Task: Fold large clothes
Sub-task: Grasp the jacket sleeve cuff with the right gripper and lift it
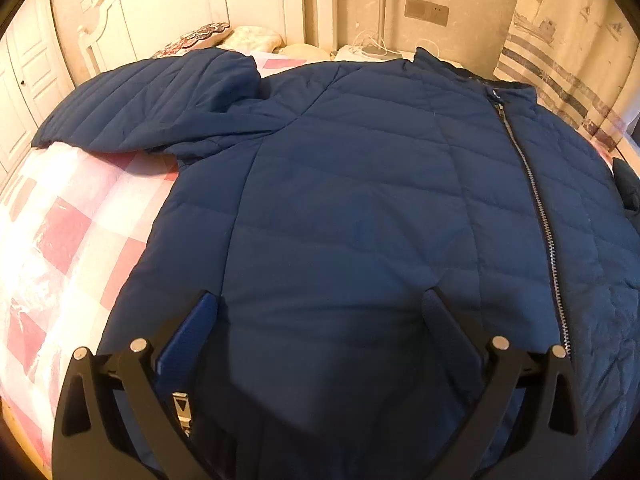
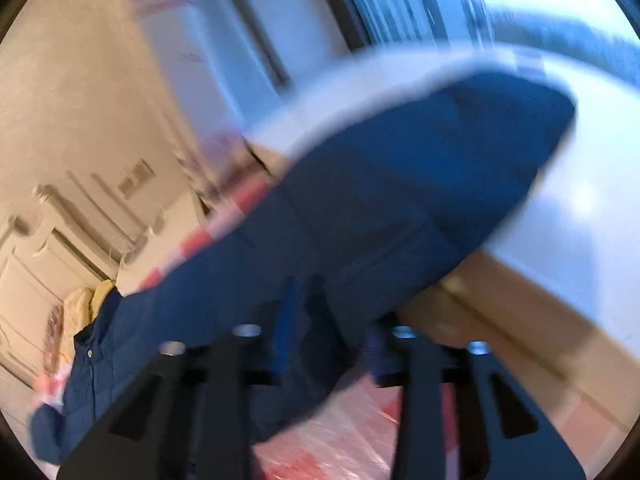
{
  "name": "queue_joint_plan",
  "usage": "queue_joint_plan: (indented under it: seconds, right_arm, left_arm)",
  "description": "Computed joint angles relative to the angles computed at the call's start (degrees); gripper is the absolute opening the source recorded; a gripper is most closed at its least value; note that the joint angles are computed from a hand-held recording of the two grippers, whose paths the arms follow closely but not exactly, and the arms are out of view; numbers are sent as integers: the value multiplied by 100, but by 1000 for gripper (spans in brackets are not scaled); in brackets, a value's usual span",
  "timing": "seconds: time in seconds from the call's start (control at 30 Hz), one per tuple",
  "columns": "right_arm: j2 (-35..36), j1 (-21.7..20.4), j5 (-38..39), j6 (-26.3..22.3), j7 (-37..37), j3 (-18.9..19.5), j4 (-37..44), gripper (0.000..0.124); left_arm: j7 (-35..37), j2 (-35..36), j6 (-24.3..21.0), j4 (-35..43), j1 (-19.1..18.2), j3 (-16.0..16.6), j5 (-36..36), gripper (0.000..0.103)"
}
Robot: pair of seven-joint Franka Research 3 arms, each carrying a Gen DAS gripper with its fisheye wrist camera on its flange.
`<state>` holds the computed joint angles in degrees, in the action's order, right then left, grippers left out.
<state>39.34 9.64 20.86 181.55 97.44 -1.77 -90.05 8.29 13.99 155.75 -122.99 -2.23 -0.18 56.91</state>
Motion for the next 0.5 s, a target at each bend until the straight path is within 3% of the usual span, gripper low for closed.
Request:
queue_joint_plan:
  seconds: [0.07, 0.1, 0.17, 0.23, 0.33, 0.47, 0.5]
  right_arm:
    - [-191, 321, -294, 604, -363, -80, -245, 25]
    - [-302, 357, -491, 834, -658, 81, -358, 25]
    - [-399, 53, -854, 1079, -1150, 754, -459, 25]
    - [-415, 50, -1172, 1154, -1569, 1114, -471, 25]
    - [-224, -6, -1435, 525, -2027, 1651, -163, 25]
    - [284, 863, -1439, -1309, -2149, 1015, 788, 26]
    - [401, 1200, -1543, -1675, -1939, 629, 968, 27]
  left_arm:
    - [12, -7, 31, -16, -1, 0, 25, 101]
    - [21, -13, 56, -27, 6, 3, 33, 101]
    - [6, -19, 97, -39, 10, 14, 66, 101]
    - [-35, -53, 116, -81, 10, 20, 108, 101]
    - [-108, -81, 175, -120, 21, 27, 174, 101]
    - [-157, -104, 212, -149, 39, 24, 224, 101]
    - [-168, -107, 223, -153, 44, 22, 233, 101]
